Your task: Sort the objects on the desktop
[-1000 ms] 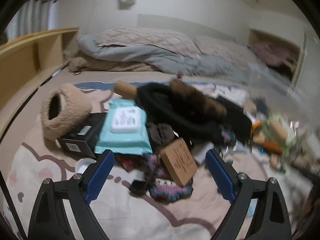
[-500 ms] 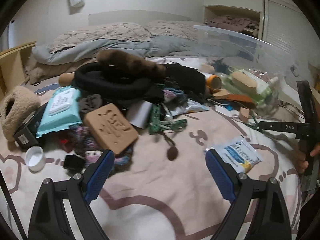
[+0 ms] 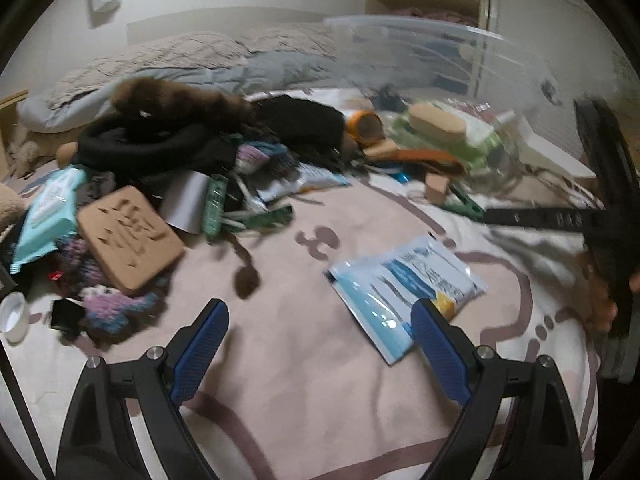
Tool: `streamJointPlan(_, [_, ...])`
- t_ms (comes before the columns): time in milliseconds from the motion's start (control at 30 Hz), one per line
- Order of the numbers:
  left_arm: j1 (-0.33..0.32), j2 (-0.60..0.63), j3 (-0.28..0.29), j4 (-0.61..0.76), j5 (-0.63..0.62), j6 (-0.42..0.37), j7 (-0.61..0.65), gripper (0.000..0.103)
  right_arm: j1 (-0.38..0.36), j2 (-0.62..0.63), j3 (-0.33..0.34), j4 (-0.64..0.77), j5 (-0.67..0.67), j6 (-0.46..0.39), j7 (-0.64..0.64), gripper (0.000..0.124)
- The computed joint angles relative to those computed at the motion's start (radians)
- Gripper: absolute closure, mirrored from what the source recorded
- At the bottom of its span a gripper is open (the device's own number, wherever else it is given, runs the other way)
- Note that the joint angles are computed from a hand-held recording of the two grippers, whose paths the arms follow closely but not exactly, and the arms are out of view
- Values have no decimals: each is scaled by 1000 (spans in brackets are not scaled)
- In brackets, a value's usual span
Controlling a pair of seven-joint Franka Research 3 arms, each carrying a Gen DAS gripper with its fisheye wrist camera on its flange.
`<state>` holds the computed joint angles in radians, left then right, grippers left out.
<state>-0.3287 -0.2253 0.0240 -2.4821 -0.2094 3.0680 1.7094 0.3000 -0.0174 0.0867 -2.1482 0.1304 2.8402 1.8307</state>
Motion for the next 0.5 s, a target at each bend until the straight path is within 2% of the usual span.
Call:
streamJointPlan(33, [-40,5,33,5,-35,-13,42,10,-4,5,-2,2,-13,5,22,84])
streamJointPlan(67, [-57,7,44,7,-60,-19,69,10,-7,5,-5,2,-44,9,57,49])
streamJointPlan(100, [-76,9,58,9,-92,-26,103,10,-11,5,-6,0,-83,19,96,37])
streamJointPlan(133, [-101,12,78,15,-139,-37,148,10,-14,6,-7,-1,-106,33,110,37])
streamJointPlan(267, [-136,18,106,36,-295,-82,276,10,-9,48,-8,54,-72,-12,24,37])
streamJointPlan(367, [-133,16,100,45,-374,-106,340,10,-6,79,-9,86,-29,-45,-31,38])
streamJointPlan(433, [-111,15,77,46,-391,-110,353,10,-8,89,-6,93,35,-46,-90,39])
streamJointPlan(500, [-91,15,56,48,-411,-117,369,10,-6,94,-7,99,58,-47,-119,57])
